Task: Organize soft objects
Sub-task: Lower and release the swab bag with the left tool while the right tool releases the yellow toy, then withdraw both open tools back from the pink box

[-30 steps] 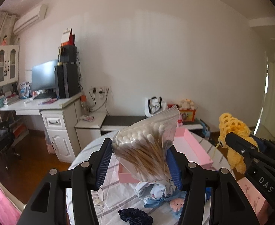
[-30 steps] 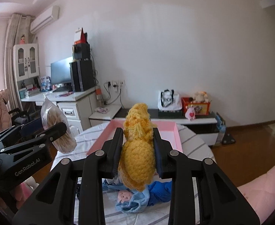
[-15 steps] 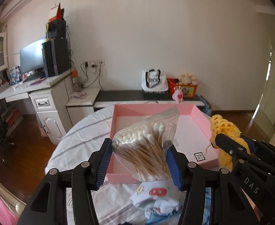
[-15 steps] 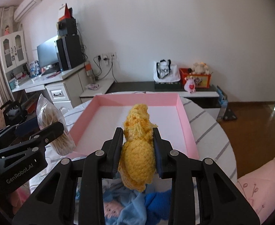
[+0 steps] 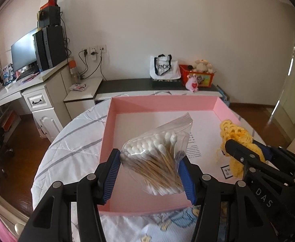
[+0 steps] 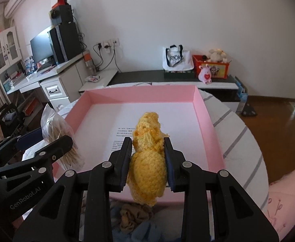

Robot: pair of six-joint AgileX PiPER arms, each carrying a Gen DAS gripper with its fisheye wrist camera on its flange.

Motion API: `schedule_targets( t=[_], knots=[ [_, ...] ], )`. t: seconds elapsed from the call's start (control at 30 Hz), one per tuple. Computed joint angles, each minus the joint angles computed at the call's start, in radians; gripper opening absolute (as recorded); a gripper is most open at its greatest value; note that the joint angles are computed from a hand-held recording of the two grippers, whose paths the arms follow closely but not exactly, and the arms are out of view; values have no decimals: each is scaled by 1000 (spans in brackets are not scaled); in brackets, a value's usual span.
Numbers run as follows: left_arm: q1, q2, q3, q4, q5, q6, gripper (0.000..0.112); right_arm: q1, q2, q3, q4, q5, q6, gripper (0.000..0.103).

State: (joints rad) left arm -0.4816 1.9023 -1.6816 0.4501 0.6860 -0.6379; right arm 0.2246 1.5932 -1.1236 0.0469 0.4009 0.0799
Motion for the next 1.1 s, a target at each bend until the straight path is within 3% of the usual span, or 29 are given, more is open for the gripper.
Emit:
schedule_targets(
  t=[0.27,0.33,0.4,0.43,0.5,0.67,0.93,1.1],
  knots=[
    [31,223,-340,-87,129,145,60,3,58,-63,-68,38,59,34],
    [39,238,-349,-96,124,146,74,7,60,-66,-77,40,63,35],
    [44,246,-353,-97,123,136,81,9,59,-70,-74,44,60,51],
    [47,256,-365,-88,117,126,83,15,53,-66,-111,44,99,54],
    [45,237,-322,-59,104,86,87,23,49,-64,-183,42,168,63],
    [34,155,-157,-6,18,1,93,22,38,-68,-213,61,202,71],
    [18,12,96,97,-61,-144,101,10,14,-60,-175,65,164,71],
    [1,-29,147,157,-53,-200,101,14,-5,-50,-183,68,170,71]
  ],
)
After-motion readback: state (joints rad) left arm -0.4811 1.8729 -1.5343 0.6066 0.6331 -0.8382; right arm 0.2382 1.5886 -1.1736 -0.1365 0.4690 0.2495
